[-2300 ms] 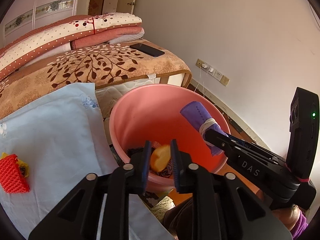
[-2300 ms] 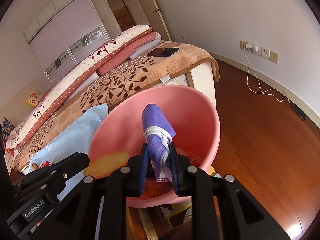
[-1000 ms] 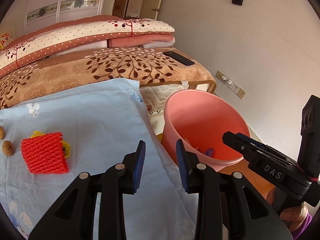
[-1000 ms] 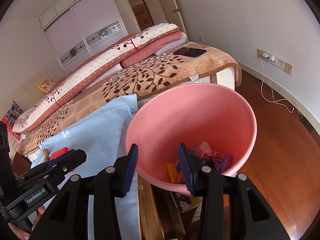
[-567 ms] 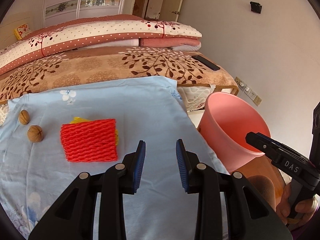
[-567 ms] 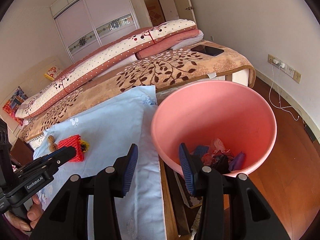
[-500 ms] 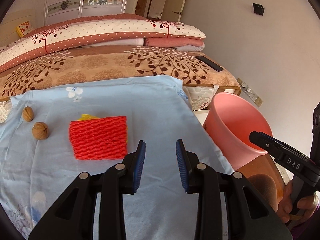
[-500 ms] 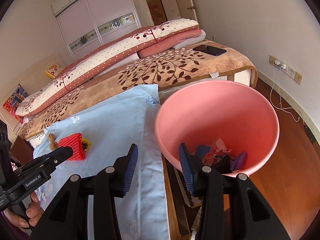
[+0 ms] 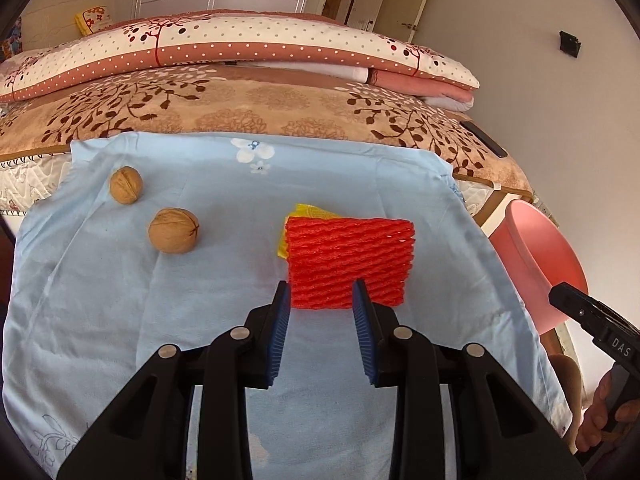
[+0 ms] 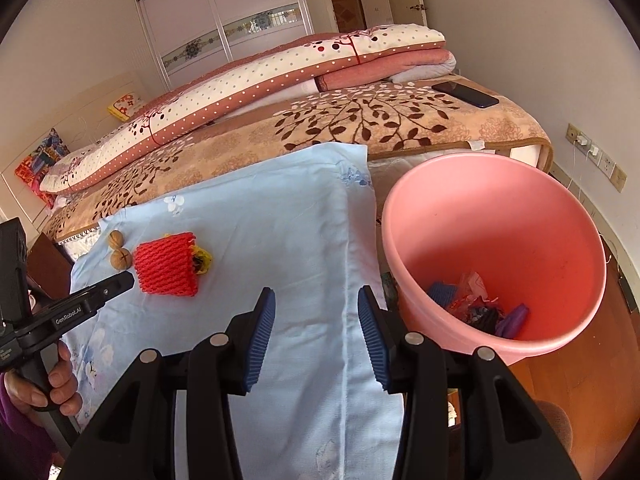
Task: Collect trash
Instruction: 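Grasp the red mesh sponge with the left gripper while the right reaches toward the yellow plastic bag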
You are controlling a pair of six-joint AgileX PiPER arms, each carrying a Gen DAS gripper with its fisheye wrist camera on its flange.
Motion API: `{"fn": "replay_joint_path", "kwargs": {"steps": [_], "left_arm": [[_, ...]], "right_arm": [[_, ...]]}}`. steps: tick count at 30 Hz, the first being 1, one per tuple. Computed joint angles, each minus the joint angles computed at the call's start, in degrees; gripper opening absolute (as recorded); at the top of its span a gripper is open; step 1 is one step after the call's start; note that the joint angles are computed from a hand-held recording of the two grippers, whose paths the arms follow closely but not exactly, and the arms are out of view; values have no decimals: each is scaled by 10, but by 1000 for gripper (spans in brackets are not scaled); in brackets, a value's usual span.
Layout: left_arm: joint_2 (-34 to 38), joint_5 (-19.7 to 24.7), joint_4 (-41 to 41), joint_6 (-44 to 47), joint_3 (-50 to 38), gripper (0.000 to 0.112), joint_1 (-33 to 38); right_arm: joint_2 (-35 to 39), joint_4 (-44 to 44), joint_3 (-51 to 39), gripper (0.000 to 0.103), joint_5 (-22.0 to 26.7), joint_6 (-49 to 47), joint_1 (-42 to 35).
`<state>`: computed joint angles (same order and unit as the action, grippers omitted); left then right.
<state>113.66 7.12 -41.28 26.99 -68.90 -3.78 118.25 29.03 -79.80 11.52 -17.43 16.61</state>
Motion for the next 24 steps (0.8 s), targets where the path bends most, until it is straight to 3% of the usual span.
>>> {"fn": "replay_joint_path", "kwargs": {"steps": [5, 9, 12, 14, 15, 16, 18, 24], "left_arm": [[39, 31, 0, -2, -43, 32, 13], [67, 69, -62, 48, -73, 32, 25], [69, 58, -133, 122, -66, 32, 26], [70, 53, -127, 121, -65, 31, 23], [69, 51, -128, 124, -64, 29, 22], [69, 52, -130, 125, -64, 17, 23], [67, 51, -148, 141, -59, 9, 26], [23, 52, -363, 347, 1, 5, 43]], "right_arm": [[10, -50, -13, 42, 7, 48, 8], [21, -71, -27, 42, 15, 69, 12], [31, -81, -41, 42, 23, 79, 16], [39, -82, -52, 42, 30, 79, 19], [44, -82, -58, 42, 33, 79, 20], [47, -87, -63, 42, 36, 82, 23], [55, -88, -76, 42, 43, 82, 27], [81, -72, -126, 42, 67, 57, 42]]}}
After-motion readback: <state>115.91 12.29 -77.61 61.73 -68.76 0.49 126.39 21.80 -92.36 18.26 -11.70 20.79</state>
